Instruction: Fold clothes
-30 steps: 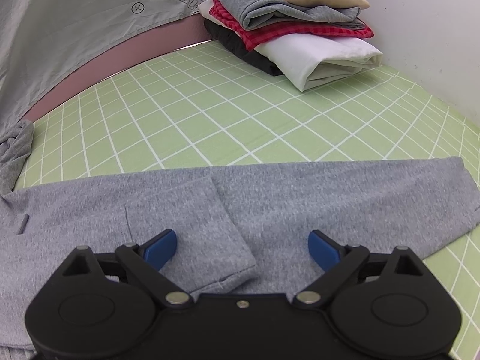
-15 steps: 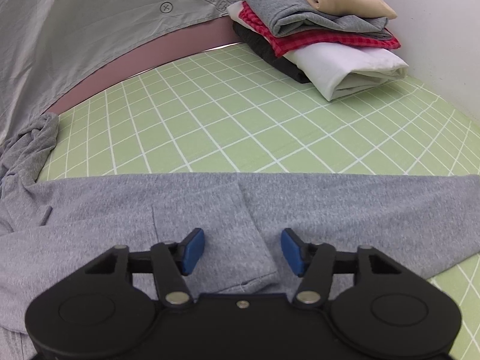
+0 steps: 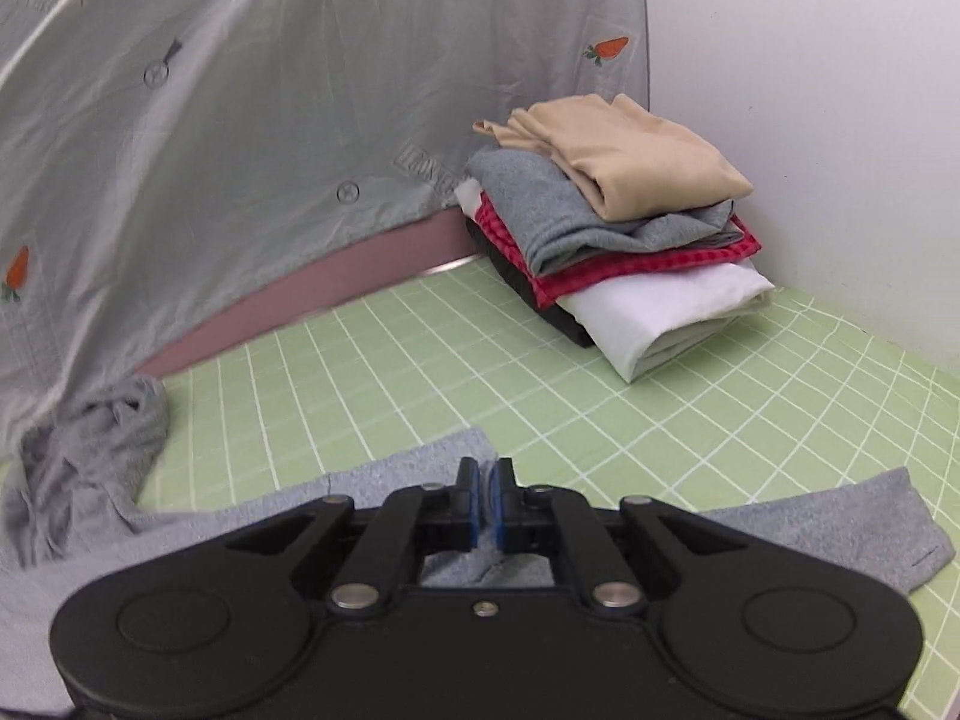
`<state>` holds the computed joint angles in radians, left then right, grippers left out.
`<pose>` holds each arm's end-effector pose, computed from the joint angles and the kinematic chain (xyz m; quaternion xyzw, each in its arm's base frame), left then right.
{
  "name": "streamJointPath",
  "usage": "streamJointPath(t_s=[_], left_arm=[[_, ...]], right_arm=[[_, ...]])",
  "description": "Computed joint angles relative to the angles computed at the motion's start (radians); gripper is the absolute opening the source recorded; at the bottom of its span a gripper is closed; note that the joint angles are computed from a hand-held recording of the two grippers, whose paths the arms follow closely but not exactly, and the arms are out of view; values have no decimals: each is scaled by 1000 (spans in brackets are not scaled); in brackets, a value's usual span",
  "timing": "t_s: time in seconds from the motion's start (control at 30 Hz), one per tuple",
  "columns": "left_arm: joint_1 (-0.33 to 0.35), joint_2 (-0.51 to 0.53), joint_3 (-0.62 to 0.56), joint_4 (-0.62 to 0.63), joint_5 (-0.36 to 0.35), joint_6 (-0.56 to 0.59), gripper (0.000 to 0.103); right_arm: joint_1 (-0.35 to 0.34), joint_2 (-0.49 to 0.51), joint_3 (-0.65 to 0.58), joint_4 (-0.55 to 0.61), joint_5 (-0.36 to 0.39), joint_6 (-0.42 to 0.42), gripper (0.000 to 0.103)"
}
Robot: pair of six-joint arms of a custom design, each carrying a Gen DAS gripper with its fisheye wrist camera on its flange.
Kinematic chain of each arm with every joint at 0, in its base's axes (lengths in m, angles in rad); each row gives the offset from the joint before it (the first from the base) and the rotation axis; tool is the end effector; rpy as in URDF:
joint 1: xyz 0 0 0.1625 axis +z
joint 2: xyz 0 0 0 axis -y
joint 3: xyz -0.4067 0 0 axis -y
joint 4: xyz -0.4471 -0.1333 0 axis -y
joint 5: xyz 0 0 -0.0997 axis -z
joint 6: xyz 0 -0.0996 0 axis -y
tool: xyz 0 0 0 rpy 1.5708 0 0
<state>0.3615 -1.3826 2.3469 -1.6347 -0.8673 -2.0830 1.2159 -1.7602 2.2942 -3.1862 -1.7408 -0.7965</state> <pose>-0.2419 -0.3029 0.0693 -0.2218 0.8293 -0.3401 0.3840 -0.0443 -0.4547 0.3762 0.1445 -0.8431 0.3906 0.3403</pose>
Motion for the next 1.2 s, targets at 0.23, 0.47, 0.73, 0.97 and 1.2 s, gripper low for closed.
streamJointPath(t_s=[0.23,0.47,0.73,0.97,1.2], left_arm=[[13,3,-16,27,-35,-37,63],[-5,28,-57,113,-63,-68,65],[-37,25,-53,158,-102,-120,69],[-76,27,-38,142,-105,-127,78],[-116,24,-32,155,-127,-173,78]], right_arm=[[-51,-5,22,58,-47,94,59],[-62,-8,13,136,-49,137,68],[-42,-18,19,175,-31,99,15],[1,-65,35,228,70,137,12],[123,-94,74,458,248,126,12]])
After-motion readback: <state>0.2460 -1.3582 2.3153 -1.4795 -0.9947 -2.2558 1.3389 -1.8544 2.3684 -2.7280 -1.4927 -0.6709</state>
